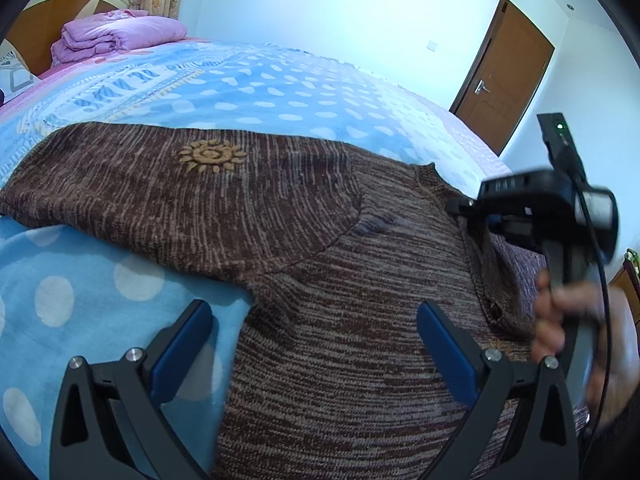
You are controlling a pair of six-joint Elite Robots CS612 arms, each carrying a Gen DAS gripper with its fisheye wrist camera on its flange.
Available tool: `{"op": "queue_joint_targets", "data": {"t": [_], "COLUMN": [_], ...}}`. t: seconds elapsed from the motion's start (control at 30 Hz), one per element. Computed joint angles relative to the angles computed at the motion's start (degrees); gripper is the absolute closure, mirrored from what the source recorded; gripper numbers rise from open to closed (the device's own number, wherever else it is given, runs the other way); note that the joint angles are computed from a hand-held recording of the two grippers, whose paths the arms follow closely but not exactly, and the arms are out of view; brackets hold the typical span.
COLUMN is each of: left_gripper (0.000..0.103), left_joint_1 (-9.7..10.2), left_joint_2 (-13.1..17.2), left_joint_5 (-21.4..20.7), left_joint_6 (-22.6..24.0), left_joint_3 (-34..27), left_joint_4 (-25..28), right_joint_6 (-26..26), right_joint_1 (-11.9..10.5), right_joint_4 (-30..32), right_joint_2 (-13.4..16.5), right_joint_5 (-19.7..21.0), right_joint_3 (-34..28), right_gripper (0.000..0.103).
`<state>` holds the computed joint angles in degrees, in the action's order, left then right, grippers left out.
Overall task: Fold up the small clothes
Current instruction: 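Fold the gripped sleeve and side across the sweater body with the right gripper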
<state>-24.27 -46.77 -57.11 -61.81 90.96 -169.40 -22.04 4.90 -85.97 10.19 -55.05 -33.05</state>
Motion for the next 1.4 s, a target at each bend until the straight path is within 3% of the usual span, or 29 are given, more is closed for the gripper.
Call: {"op": "queue_joint_targets", "data": {"t": [0.1,0.17,0.23,0.27,0.3,0.4,0.47,0.57,0.63,0.7,0.77,0.93,1.03,1.13,1.2,1.27,1.33,1.4], "left_gripper": [0.0,0.0,0.0,0.0,0.0,0.0,0.0,0.0,0.0,0.0,0.0,0.0,0.0,0.0,0.0,0.0,0.0,0.0], "left_joint_1": [0.0,0.03,0.0,0.01,0.01,0.03,0.04,0.03,0.03,0.03,0.03,0.04,0.04,0.06,0.08,0.04,0.01,0.03], "left_joint_2": [0.1,0.1,0.1,0.1,0.1,0.2,0.2,0.1,0.1,0.1,0.1,0.1,0.1,0.0,0.0,0.0,0.0,0.0], "left_joint_5": [0.0,0.0,0.0,0.0,0.0,0.1,0.1,0.1,0.1,0.1,0.1,0.1,0.0,0.0,0.0,0.1,0.2,0.1], "left_joint_6": [0.1,0.1,0.1,0.1,0.1,0.1,0.1,0.1,0.1,0.1,0.1,0.1,0.1,0.0,0.0,-0.1,-0.1,-0.1], "left_joint_3": [0.0,0.1,0.2,0.2,0.2,0.2,0.0,0.1,0.1,0.1,0.0,0.0,0.0,-0.1,-0.3,-0.4,-0.4,-0.4], "left_joint_4": [-0.3,-0.7,-0.9,-0.9,-1.0,-1.3,-1.1,-1.0,-0.7,-0.7,-0.6,-0.6,-0.3,0.5,1.3,1.8,2.0,2.1], "right_joint_6": [2.5,3.3,1.3,0.6,-0.2,-5.4,-6.7,-4.7,-4.8,-1.0,0.8,-5.4,-4.8,-3.1,-2.8,0.8,4.2,5.5], "right_joint_1": [-1.7,-2.4,-3.0,-3.2,-3.3,-2.4,-1.8,-1.5,-1.7,-2.6,-3.8,-7.7,-9.4,-11.4,-10.7,-10.7,-10.2,-8.9], "right_joint_4": [0.2,-1.1,-0.4,-0.3,-0.8,1.8,3.3,0.1,0.2,-3.2,-5.0,1.2,2.8,3.9,2.7,-2.6,-6.6,-10.6], "right_joint_2": [-3.5,-2.4,-1.4,-0.6,0.9,3.1,4.2,6.6,6.0,6.7,7.6,10.9,12.8,13.8,13.2,13.4,11.4,8.6], "right_joint_5": [13.2,17.3,18.2,18.0,16.0,8.5,5.6,4.6,4.0,4.8,2.8,-4.8,-11.3,-5.0,-7.3,-6.0,-3.8,-5.3], "right_joint_3": [7.9,5.8,3.0,1.1,-2.2,-7.1,-8.6,-11.6,-11.3,-12.9,-15.8,-24.3,-26.4,-27.5,-27.3,-27.3,-23.5,-17.7], "right_gripper": [0.093,0.093,0.083,0.07,0.068,0.068,0.068,0.068,0.068,0.068,0.068,0.068,0.068,0.069,0.069,0.068,0.066,0.064]}}
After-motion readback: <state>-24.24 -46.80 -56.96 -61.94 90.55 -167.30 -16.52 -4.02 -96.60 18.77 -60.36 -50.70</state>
